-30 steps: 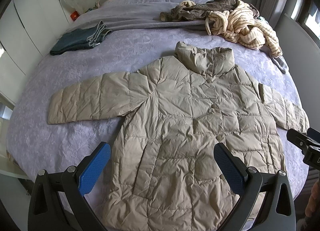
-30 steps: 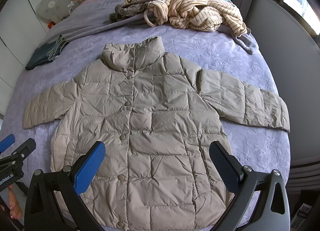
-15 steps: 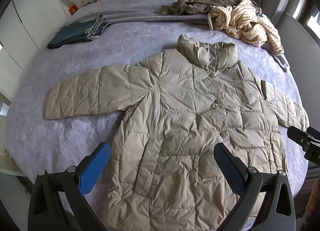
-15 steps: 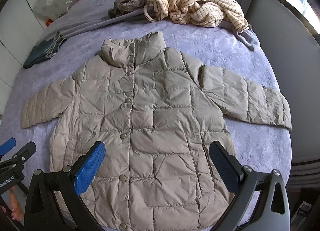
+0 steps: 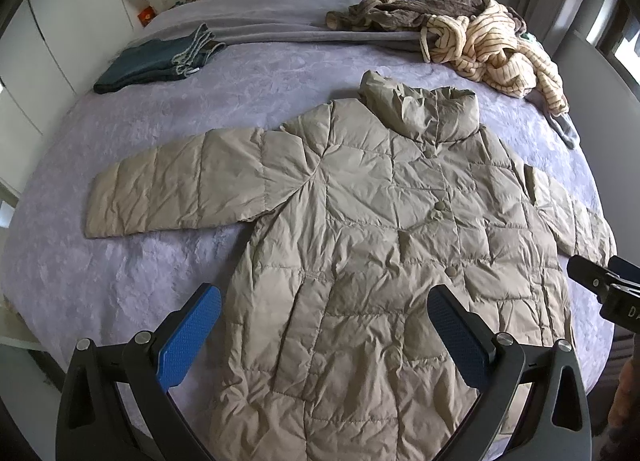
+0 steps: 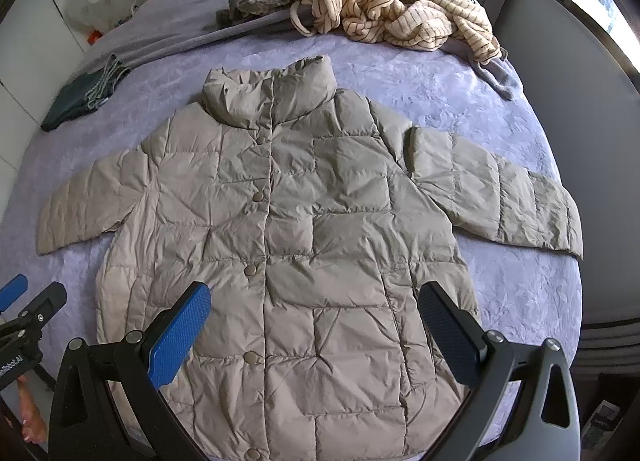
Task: Fold large clothes
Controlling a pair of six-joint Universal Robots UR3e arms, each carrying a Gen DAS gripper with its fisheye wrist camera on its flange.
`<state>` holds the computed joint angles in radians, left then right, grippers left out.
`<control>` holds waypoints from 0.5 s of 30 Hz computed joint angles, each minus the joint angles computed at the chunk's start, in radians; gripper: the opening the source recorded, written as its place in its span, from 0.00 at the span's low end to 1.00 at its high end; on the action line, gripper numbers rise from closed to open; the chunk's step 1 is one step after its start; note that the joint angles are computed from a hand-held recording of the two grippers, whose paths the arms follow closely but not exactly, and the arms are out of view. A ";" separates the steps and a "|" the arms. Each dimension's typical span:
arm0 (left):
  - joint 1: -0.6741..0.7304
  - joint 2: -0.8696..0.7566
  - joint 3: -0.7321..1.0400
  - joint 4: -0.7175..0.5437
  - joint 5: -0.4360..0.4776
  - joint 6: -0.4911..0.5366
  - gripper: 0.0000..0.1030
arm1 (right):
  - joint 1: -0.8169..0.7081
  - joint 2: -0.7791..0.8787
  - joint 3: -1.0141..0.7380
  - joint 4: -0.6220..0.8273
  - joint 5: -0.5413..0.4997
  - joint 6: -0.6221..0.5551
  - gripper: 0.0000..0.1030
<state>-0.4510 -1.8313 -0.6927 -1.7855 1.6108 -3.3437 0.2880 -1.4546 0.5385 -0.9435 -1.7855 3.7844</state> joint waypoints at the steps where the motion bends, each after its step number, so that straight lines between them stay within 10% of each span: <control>1: 0.010 0.004 -0.012 0.006 -0.006 0.003 1.00 | 0.003 -0.003 0.009 -0.005 0.000 0.001 1.00; 15: 0.482 0.203 -0.803 0.519 -0.350 0.112 1.00 | 0.052 0.128 0.146 -0.221 0.146 0.001 1.00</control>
